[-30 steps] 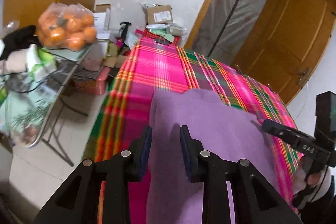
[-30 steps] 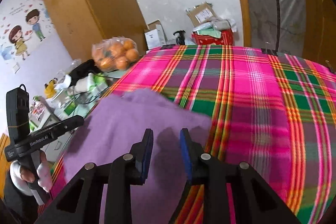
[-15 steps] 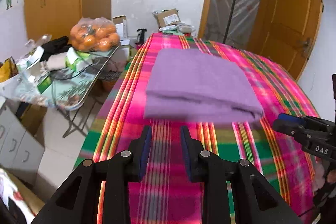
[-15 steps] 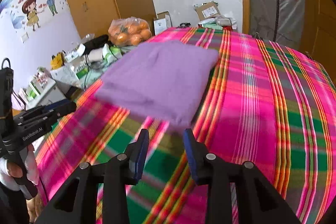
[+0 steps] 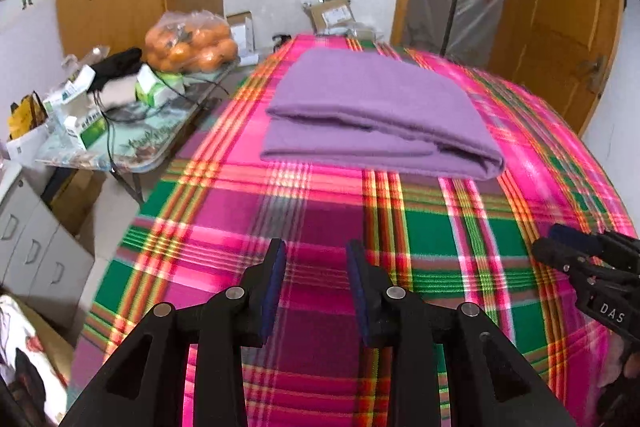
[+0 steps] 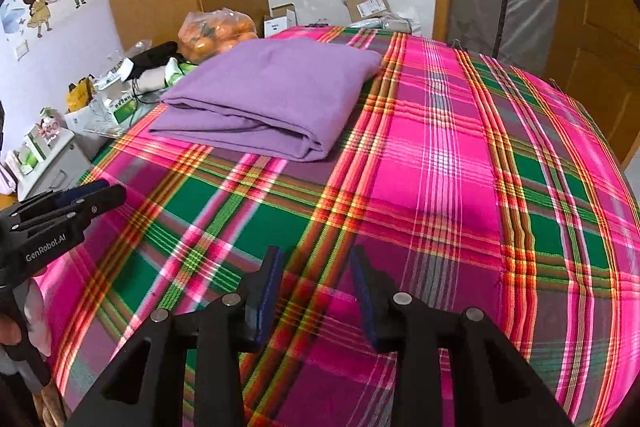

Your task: Fold clothes

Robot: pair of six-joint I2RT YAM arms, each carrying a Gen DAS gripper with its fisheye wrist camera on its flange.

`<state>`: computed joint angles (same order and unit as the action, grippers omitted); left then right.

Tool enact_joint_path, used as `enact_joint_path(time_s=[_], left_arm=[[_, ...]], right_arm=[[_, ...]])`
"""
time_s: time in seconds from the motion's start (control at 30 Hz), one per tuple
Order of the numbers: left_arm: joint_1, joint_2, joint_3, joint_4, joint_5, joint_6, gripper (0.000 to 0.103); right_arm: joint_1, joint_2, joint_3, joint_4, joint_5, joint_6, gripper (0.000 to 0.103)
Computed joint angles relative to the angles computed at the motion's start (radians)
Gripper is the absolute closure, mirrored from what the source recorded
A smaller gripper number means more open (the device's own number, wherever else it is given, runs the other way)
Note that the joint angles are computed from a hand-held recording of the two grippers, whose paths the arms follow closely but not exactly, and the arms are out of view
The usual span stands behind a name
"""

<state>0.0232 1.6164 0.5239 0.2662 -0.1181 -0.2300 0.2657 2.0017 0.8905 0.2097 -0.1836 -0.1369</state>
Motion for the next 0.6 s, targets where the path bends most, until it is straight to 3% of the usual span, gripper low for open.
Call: enact_joint_path(time_s=[0.3, 0.6], left_arm=[[-0.001, 0.058, 0.065, -0.045, -0.014, 0.016, 0.069], [-0.012, 0.091, 0.112, -0.073, -0.023, 0.045, 0.051]], right_arm=[[0.023, 0.022, 0.024, 0.0, 0.026, 0.01, 0.062], [0.039, 0.047, 0.062, -0.011, 0.055, 0.006, 0.056]])
